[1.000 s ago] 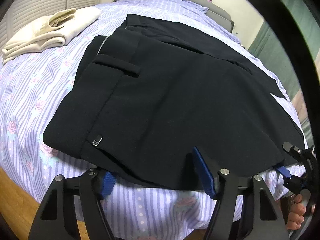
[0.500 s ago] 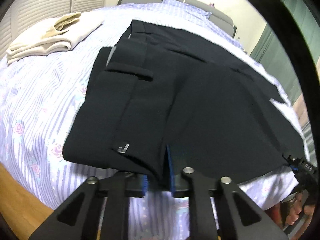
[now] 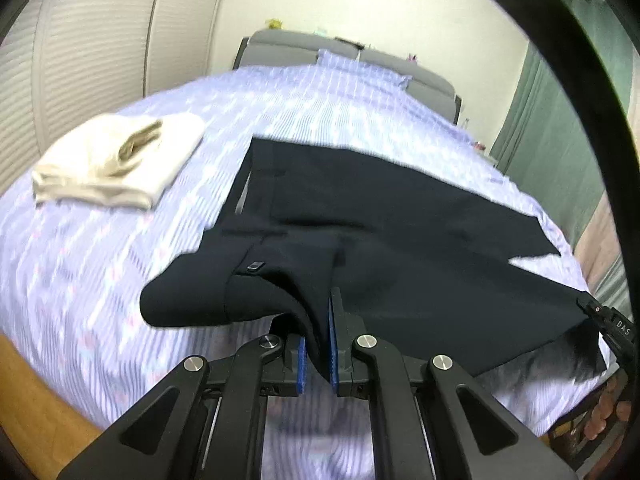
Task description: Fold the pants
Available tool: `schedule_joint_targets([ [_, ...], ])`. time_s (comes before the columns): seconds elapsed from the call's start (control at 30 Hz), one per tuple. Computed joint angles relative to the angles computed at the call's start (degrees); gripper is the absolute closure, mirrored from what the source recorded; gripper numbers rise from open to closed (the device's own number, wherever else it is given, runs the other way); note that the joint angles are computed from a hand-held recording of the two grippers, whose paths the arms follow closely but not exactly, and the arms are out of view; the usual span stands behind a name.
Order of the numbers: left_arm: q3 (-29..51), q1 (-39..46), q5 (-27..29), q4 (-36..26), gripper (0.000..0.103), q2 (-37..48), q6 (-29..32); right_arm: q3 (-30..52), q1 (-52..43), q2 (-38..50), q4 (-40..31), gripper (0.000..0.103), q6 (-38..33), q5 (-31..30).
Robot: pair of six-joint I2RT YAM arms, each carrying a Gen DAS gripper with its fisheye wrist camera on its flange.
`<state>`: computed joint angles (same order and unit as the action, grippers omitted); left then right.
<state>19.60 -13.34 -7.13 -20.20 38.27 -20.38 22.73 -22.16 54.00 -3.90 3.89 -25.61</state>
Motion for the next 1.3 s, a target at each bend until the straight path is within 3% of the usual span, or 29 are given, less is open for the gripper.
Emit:
schedule_joint_targets([
  [0.27,15.9,4.6,0.4,9.5,0.093,21.7,6.6,17.0,6.8,16.9,3.5,0.093,-1.0,5.3],
  [0.47,31.8,7.9,2.0,8.0,0.093,38.0,7.7,34.2,11.9,31.1,-0.4,0.093,-3.1,10.0],
  [0.6,44.1,10.3,3.0,5.2,0.093,50.5,8.9,45.8,15.6,40.3,-4.2,0.093,-4.3,13.3],
  [0.93,76.1,11.8,2.6,-7.3,0.093,79.8,10.0,85.2,21.0,70.4,-22.8,0.093,-5.4,19.4],
  [1.03,86.9,11.0,2.5,-12.4,0.093,88.6,7.7,95.5,21.8,78.4,-27.4,0.093,-5.2,20.6],
  [1.17,97.9,11.6,3.6,-17.3,0.093,98.1,6.0,111.1,22.9,89.9,-34.7,0.093,-5.3,22.6],
  [1.3,102.2,12.5,3.7,-17.8,0.091,103.4,5.9,125.6,23.6,100.0,-41.6,0.093,-5.3,24.1],
])
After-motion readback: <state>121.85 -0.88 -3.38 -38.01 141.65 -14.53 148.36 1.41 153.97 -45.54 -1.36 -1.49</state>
